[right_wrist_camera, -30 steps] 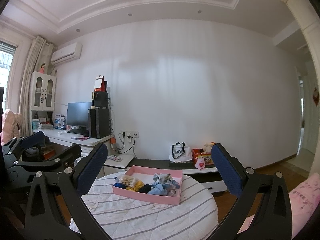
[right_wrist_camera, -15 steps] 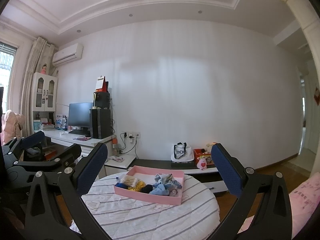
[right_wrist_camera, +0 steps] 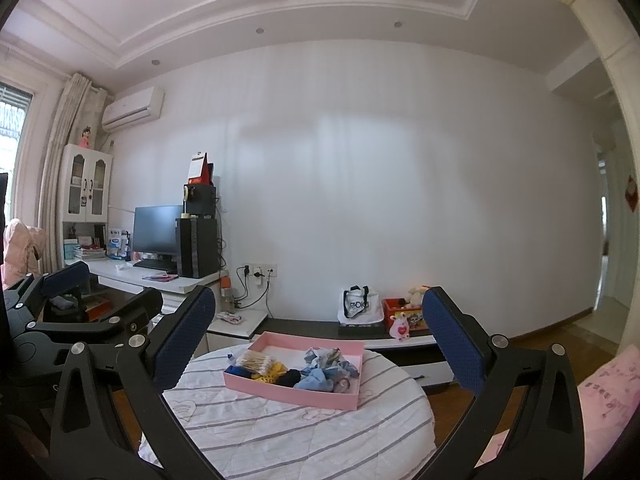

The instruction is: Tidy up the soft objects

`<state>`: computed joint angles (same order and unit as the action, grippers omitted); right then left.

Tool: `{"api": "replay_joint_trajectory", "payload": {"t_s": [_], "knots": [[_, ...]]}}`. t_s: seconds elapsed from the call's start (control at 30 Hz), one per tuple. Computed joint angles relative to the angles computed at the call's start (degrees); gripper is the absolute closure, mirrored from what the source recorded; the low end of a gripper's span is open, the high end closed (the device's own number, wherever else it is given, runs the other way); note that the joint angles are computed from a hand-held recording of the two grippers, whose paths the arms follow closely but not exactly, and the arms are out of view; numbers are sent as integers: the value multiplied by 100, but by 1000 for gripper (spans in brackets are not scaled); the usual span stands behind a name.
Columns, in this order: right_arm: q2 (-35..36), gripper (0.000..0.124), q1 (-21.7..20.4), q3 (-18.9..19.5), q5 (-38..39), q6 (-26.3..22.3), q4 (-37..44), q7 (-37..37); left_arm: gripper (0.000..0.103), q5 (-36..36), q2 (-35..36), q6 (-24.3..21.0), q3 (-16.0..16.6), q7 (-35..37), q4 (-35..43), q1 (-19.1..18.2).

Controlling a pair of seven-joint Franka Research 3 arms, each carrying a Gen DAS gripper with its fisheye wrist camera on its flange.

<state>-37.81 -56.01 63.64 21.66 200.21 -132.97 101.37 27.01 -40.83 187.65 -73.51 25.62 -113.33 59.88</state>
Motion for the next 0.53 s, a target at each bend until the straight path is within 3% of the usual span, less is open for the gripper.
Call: {"api": "replay_joint_trajectory", "payload": {"t_s": [0.53], "knots": [[-105, 21, -57, 22, -67, -54, -15, 116, 0, -18, -11, -71, -44, -42, 35, 28]]}}
